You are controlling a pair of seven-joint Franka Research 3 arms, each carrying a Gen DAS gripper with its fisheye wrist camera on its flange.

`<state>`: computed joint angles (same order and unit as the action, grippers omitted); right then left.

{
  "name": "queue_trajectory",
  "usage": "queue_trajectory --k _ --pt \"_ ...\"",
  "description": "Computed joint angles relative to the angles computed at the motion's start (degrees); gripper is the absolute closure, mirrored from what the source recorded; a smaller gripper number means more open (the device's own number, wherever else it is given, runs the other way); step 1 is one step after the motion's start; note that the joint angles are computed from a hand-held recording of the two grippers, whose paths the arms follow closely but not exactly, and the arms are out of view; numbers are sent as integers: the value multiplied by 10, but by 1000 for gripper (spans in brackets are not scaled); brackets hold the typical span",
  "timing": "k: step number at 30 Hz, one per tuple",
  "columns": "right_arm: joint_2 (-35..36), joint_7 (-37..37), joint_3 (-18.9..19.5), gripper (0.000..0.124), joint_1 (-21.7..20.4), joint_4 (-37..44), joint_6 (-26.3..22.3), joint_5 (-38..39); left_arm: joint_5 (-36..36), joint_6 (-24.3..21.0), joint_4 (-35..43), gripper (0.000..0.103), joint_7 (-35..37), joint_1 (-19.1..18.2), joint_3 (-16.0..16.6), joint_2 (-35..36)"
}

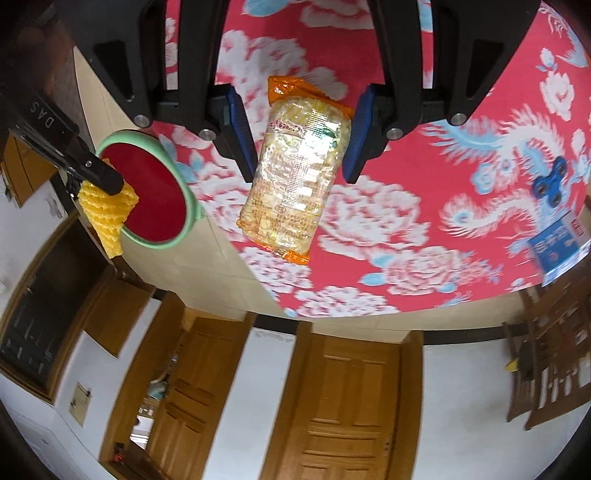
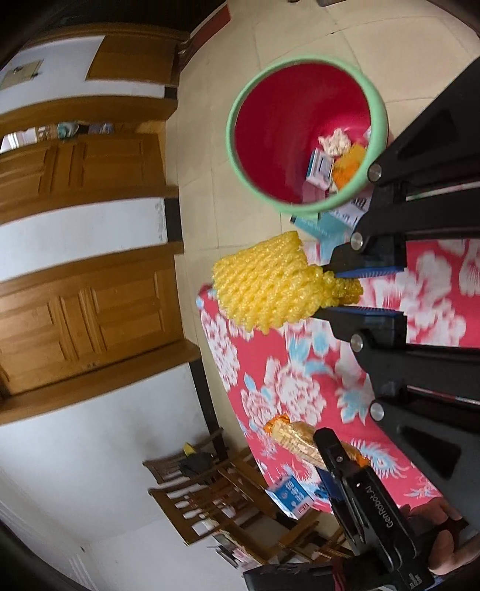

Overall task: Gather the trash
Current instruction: 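Carry the bread bag and foam net over the red bucket with both grippers, then open the right gripper to drop the foam net, then the left to drop the bag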

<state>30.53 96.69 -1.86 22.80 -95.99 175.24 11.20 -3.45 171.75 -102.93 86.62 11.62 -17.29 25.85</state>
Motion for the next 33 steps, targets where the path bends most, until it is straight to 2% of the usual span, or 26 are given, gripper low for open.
queue_trajectory --k 12,26,33 --pt "4 3 10 109 -64 -26 6 46 27 -60 110 56 36 -52 -6 73" --pt "57 19 9 103 -114 19 -33 69 37 -167 328 56 76 -130 3 216" --pt "68 13 21 76 -135 27 -34 80 35 -231 450 56 92 -164 13 290"
